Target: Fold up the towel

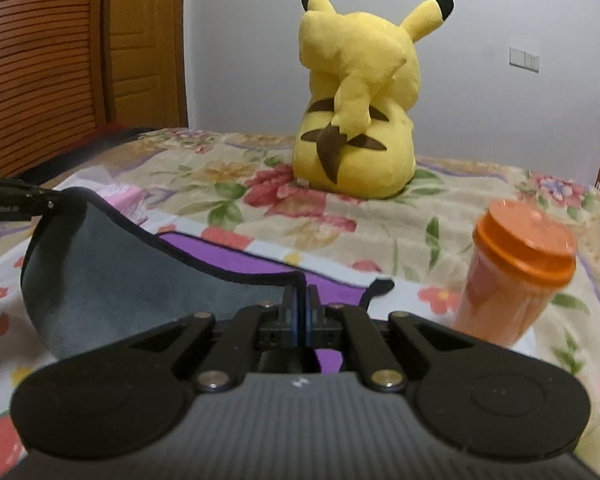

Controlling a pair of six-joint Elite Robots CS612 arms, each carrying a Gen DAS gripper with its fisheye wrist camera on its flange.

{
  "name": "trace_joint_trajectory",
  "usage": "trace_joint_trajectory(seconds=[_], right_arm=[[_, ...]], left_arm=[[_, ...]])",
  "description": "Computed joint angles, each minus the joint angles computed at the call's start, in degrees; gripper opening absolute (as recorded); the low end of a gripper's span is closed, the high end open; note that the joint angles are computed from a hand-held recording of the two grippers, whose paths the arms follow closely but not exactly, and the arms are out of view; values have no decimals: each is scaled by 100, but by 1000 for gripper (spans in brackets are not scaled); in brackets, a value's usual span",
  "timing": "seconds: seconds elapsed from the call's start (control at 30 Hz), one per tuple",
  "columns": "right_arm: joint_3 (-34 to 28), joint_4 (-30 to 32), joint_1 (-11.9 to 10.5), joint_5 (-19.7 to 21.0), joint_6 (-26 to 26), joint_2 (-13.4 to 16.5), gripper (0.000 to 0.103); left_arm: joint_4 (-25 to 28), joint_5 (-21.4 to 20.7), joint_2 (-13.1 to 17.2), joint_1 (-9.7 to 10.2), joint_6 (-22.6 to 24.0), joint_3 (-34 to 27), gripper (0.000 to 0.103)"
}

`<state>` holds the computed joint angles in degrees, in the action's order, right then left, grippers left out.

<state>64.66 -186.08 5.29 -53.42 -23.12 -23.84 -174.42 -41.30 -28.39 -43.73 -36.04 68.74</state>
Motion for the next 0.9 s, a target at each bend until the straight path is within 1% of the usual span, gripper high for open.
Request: trace_joint_trajectory(seconds=[0.2, 0.43, 0.6, 0.73, 0.9], right_arm=[[-323, -65, 54, -113, -134, 142, 4], [-644, -218, 101, -291, -27, 319, 4], [-859, -263, 143, -497, -1, 468, 4], [-1078, -143, 179, -641, 80, 606, 4], [-1298, 42, 224, -810, 29, 755, 4]], left_arm=[[-144, 101, 78, 87, 208, -169, 8], [-13, 142, 207, 183, 177, -395, 9], [54, 164, 335, 244, 214, -586, 9], [167, 127, 438, 298, 144, -733, 9], [353, 77, 583, 347, 149, -926, 9]])
